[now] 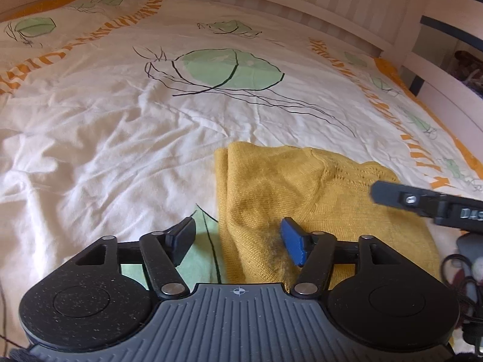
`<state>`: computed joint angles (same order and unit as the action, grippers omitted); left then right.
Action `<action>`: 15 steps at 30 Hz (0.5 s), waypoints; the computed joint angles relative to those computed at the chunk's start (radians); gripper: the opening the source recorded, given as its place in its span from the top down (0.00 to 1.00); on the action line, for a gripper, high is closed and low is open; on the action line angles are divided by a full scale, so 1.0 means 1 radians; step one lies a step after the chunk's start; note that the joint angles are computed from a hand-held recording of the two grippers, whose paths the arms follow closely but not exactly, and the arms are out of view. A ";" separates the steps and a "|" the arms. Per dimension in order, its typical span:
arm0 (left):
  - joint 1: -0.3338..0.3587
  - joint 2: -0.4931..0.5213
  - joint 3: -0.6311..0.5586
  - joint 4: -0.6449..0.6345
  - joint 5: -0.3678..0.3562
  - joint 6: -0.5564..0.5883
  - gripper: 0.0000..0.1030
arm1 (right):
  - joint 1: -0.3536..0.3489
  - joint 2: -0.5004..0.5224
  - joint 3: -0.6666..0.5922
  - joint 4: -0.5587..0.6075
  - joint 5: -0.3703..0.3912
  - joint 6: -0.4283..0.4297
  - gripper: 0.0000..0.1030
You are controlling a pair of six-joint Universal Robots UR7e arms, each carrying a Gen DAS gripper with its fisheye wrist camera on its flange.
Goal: Fold small clothes
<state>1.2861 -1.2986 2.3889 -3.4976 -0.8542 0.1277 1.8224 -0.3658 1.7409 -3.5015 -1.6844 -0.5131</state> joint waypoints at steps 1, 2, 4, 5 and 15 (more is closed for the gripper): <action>-0.014 -0.004 0.006 0.001 0.026 0.008 0.33 | 0.003 -0.006 0.013 -0.025 0.000 0.008 0.00; -0.029 -0.007 0.013 0.001 0.053 0.021 0.29 | 0.004 -0.016 0.035 -0.057 0.002 0.016 0.00; -0.062 -0.018 0.028 0.012 0.106 0.042 0.21 | 0.011 -0.031 0.069 -0.111 -0.014 0.038 0.00; -0.077 -0.022 0.036 0.010 0.125 0.048 0.17 | 0.016 -0.037 0.083 -0.135 -0.025 0.045 0.00; -0.227 -0.075 0.120 0.026 0.287 0.014 0.00 | 0.068 -0.085 0.218 -0.278 -0.175 0.071 0.00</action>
